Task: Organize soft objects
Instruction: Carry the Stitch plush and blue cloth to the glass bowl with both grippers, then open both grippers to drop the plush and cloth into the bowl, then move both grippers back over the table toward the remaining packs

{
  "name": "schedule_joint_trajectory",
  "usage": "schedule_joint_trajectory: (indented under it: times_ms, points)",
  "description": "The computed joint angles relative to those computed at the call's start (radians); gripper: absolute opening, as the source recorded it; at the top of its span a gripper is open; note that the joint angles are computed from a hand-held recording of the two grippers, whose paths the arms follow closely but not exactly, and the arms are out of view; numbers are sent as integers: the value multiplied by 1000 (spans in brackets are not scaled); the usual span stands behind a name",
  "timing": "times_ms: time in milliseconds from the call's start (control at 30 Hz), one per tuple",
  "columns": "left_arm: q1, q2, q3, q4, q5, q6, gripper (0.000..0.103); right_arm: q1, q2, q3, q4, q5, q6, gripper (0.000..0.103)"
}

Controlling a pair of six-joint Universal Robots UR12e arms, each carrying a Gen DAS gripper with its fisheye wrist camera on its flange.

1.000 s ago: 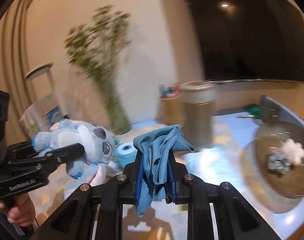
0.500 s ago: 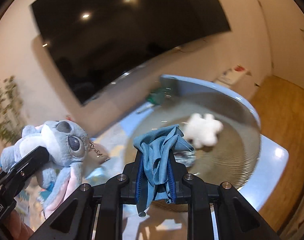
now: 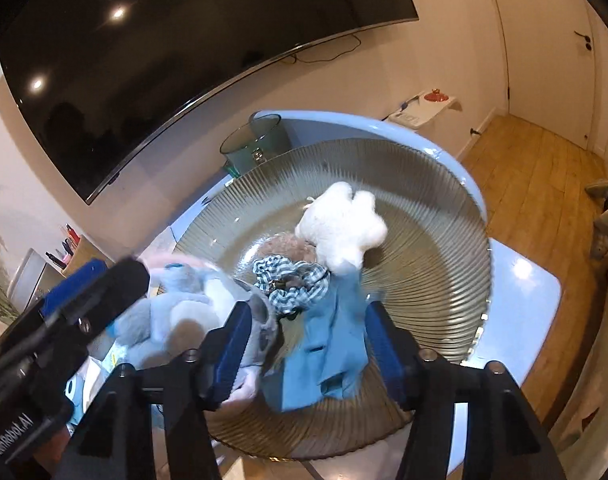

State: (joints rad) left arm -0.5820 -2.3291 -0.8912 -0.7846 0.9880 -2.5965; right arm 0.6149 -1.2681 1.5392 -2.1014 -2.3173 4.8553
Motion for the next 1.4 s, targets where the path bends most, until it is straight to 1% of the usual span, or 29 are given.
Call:
schedule_joint_trajectory:
  times_ms: [100, 233, 333, 367, 433, 467, 567, 633, 667, 700, 733, 800, 833, 867, 933, 967, 1000, 1067, 1233, 1333, 1400]
  points:
    - [14, 21, -25, -4, -18, 9, 74, 13, -1, -15, 45, -13, 22, 58]
    - [46, 60, -77, 19, -64, -3, 74, 26, 0, -21, 31, -30, 29, 59]
    - [79, 93, -122, 34, -126, -24, 74, 35, 13, -41, 4, -44, -2, 59]
    - [95, 112, -152, 61, -146, -32, 74, 40, 20, -51, -9, -49, -20, 59]
    - [116, 138, -192, 99, -161, -36, 74, 49, 40, -83, -26, -58, -67, 59]
    - [131, 157, -221, 132, -167, -47, 74, 54, 51, -101, -27, -65, -89, 59]
    - [167, 195, -283, 225, -166, -95, 74, 71, 92, -169, -33, -93, -168, 60]
    - [196, 220, -326, 299, -155, -137, 74, 80, 123, -216, -65, -107, -243, 60]
    - [210, 231, -345, 337, -143, -158, 74, 83, 138, -238, -79, -110, -278, 60]
    - [227, 245, -369, 382, -112, -179, 74, 88, 160, -270, -97, -114, -325, 61]
    - [235, 252, -381, 403, -91, -187, 75, 91, 175, -291, -109, -114, -356, 62]
    - [262, 272, -421, 475, -18, -217, 75, 98, 211, -343, -132, -115, -427, 66]
    - [275, 277, -437, 515, 31, -252, 79, 101, 233, -372, -151, -115, -472, 69]
    - [285, 280, -448, 542, 65, -279, 85, 104, 253, -400, -159, -115, -507, 71]
    - [312, 285, -471, 588, 120, -338, 88, 110, 302, -470, -171, -108, -584, 76]
    - [325, 286, -480, 600, 140, -365, 88, 111, 328, -506, -181, -95, -626, 76]
    - [339, 287, -488, 606, 154, -391, 88, 111, 344, -526, -192, -85, -653, 77]
    - [360, 276, -487, 593, 196, -452, 88, 110, 399, -599, -222, -37, -740, 77]
    - [386, 239, -479, 562, 322, -530, 88, 99, 516, -756, -238, 72, -867, 77]
    - [395, 209, -473, 554, 378, -549, 88, 94, 592, -860, -209, 85, -925, 77]
    - [403, 193, -467, 529, 379, -570, 88, 94, 644, -926, -194, 71, -966, 77]
